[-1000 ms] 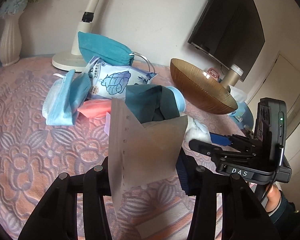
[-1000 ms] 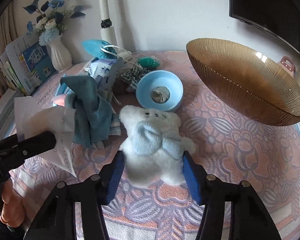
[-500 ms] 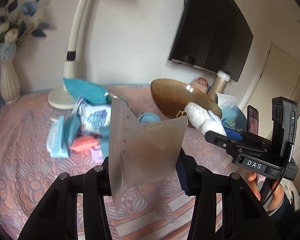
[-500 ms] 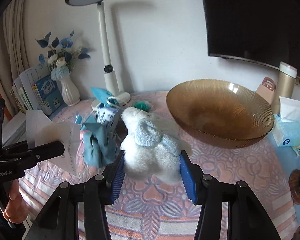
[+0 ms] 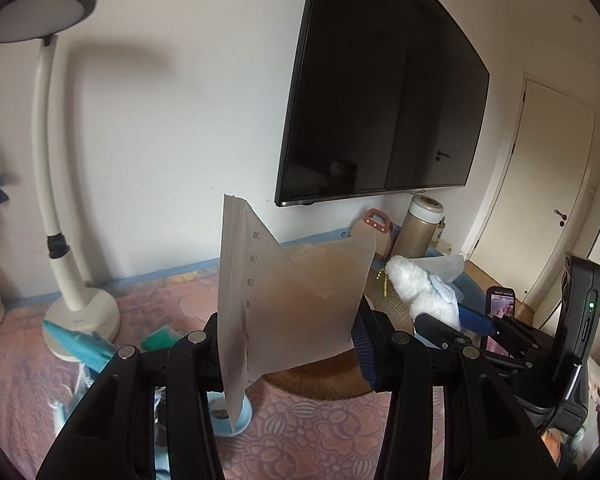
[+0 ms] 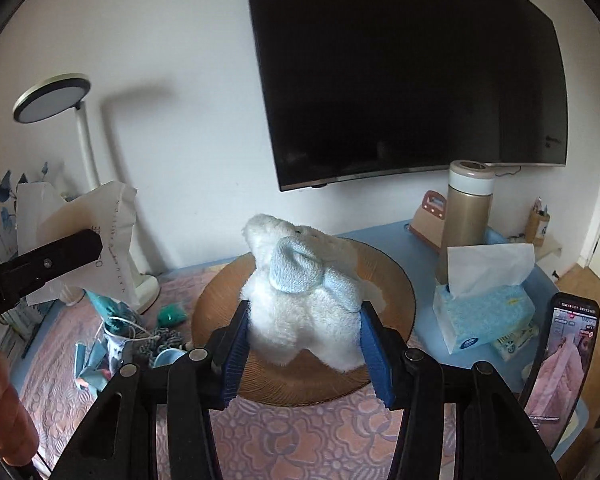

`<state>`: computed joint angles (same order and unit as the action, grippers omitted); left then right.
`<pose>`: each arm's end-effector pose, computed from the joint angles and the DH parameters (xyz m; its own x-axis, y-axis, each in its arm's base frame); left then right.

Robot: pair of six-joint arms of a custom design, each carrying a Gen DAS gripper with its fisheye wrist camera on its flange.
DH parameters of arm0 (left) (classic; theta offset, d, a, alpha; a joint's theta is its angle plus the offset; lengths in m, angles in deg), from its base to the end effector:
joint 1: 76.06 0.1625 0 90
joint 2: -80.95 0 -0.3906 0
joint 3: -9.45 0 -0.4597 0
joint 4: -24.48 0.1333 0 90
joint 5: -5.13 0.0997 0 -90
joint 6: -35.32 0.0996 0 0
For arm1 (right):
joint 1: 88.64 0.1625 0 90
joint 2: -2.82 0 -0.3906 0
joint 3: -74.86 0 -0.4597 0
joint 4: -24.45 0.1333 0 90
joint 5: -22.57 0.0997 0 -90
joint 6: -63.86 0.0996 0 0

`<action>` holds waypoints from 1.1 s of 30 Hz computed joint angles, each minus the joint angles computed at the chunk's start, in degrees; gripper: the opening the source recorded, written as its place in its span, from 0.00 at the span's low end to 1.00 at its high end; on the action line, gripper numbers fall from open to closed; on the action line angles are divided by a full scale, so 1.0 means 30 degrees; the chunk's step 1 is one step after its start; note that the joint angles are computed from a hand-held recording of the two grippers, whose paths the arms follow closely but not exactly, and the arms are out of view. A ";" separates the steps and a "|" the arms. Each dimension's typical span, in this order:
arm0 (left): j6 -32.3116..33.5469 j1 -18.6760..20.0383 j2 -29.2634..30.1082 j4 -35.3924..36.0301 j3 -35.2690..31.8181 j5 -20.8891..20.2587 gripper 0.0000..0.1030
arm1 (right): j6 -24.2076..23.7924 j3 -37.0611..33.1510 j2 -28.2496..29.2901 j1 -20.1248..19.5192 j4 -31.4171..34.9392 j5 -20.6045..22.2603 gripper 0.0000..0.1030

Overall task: Organize soft objects
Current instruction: 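Carry the teddy bear into the amber glass bowl and release it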

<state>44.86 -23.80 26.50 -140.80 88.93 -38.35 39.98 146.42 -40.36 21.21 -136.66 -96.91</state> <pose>-0.3027 -0.7269 0.3186 -0.8085 0.0641 -0.5850 0.5328 0.5020 -0.6813 0.3582 -0.7439 0.2152 -0.7514 -0.2628 0.6052 -0.6054 0.6393 -0.4741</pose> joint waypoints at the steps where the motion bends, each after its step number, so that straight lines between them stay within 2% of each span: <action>1: -0.0167 0.0138 0.0460 0.0392 -0.0579 -0.0136 0.43 | 0.0167 -0.0290 0.0134 -0.0114 0.0216 -0.0135 0.49; 7: -0.1178 0.0918 0.2508 0.2307 -0.2987 -0.0393 0.43 | 0.0836 -0.1922 0.1077 -0.0732 0.1475 -0.0787 0.49; 13: -0.1358 0.1362 0.3491 0.2928 -0.4007 -0.0425 0.45 | 0.0812 -0.2786 0.1712 -0.0990 0.2073 -0.1168 0.50; 14: -0.1269 0.1397 0.3575 0.2890 -0.4077 -0.0417 0.54 | 0.0680 -0.2858 0.1768 -0.1019 0.2155 -0.1090 0.52; 15: -0.1177 0.1410 0.3618 0.2808 -0.4085 -0.0377 0.63 | 0.0590 -0.2944 0.1833 -0.1023 0.2228 -0.1111 0.64; 16: -0.1169 0.1405 0.3615 0.2839 -0.4064 -0.0255 0.80 | 0.0412 -0.2961 0.1909 -0.1008 0.1948 -0.1278 0.74; 17: -0.1093 0.1395 0.3617 0.2721 -0.4052 -0.0167 0.87 | 0.0149 -0.2858 0.1939 -0.0975 0.1431 -0.1480 0.76; 19: -0.0368 0.1274 0.3393 0.1579 -0.3557 0.0194 0.87 | -0.0250 -0.2681 0.1885 -0.0949 0.1014 -0.1518 0.76; 24: 0.0109 0.0809 0.1868 0.1312 -0.1832 0.1346 0.87 | -0.0473 -0.1526 0.1076 -0.0828 0.0932 -0.0504 0.76; 28: 0.0496 0.0186 -0.0189 -0.0236 0.0536 0.2461 0.87 | -0.1415 -0.0280 0.0459 -0.0429 0.0179 0.0505 0.79; 33: 0.0549 -0.0908 -0.3203 -0.1756 0.3435 0.4751 0.87 | -0.2902 0.1770 -0.0347 0.0153 -0.0857 0.2443 0.84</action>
